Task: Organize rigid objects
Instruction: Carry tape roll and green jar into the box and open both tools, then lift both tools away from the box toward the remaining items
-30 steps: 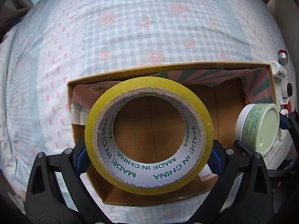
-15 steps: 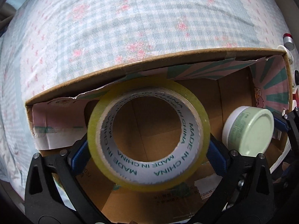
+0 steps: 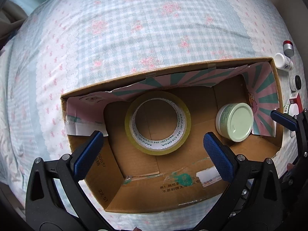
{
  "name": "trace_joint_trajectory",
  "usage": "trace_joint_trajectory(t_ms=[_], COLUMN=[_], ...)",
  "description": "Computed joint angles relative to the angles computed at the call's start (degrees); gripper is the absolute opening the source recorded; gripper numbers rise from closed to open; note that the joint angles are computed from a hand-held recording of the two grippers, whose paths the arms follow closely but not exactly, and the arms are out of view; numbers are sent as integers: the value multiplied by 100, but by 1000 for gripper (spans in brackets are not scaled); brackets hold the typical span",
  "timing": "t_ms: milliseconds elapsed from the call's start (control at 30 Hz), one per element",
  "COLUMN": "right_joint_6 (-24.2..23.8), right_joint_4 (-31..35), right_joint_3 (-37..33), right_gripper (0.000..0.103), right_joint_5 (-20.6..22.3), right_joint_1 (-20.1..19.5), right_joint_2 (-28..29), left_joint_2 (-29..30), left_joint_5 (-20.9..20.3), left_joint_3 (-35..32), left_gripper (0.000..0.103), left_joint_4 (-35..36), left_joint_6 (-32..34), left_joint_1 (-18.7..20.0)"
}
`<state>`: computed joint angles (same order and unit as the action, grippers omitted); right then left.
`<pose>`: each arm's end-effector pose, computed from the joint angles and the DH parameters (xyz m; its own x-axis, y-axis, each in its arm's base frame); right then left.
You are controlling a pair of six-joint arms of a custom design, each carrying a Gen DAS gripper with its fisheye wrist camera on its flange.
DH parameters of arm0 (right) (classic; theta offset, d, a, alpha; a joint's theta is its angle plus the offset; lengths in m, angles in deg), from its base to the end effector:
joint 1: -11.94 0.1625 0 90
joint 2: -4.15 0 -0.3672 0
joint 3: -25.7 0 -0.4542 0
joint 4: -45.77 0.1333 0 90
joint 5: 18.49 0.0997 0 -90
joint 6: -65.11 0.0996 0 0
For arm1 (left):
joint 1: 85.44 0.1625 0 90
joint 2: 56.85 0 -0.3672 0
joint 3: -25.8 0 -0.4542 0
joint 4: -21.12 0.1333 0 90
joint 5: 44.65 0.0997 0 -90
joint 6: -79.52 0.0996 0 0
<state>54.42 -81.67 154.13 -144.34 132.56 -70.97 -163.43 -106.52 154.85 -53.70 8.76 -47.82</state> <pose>0.2884 -0.3400 0.0483 -0.5144 -0.6947 0.5028 -0.5957 0.7113 0.3732 -0.1594 -0.3505 0.2104 -0.6943 -0.1682 -0.6997 -0.0862 0.9847 -0.1512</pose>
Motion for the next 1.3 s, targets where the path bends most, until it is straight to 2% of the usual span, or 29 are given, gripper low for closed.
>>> trace_joint_trajectory(t_ms=[100,167,267,500,633,767,933,1067,1133,1300], right_joint_6=[162,216,310,617,1177,1984,2575,2890,2876,2266], right_joint_4=[158,361,851,1550,1758,1950,2420,2871,2967,2897], right_joint_3=[-67,-93,-257,-551,-673,-833,-1067,-1187,-1179,-1032], right_gripper=[103,103,103,103,103,103,103,103,103,103], right_joint_5=[51,92,53,46,59,61,-277,-525,-649,-844], right_joint_1=[173,266,416,939,1257,1457,1734,1755,1701,1349], right_joint_2=[-88,-228,-344,-842,-1189,-1453,-1843,-2292,-2572,-3393], left_joint_2=[-96,-403,-512,-812,-814,-718,-230,182,391,1145], left_joint_5=[39,99,213,256,319,414,580,731,807,929], left_joint_3=[-49,-47,-149,-562,-854,-1192,-1726,-2017,-2084,-2239], left_gripper=[103,103,103,103,103,103,103,103,103,103], left_joint_4=[180,406,619,1514,2116,2688,3198,2998,2731,1933], left_joint_6=[-107,-130,-297,-1003,-1735,-2412,-2844,-2950,-2887,-2663], left_joint_1=[-162,-236,-453,-1354,-2000,-2626,-3225,-3541,-3614,-3625])
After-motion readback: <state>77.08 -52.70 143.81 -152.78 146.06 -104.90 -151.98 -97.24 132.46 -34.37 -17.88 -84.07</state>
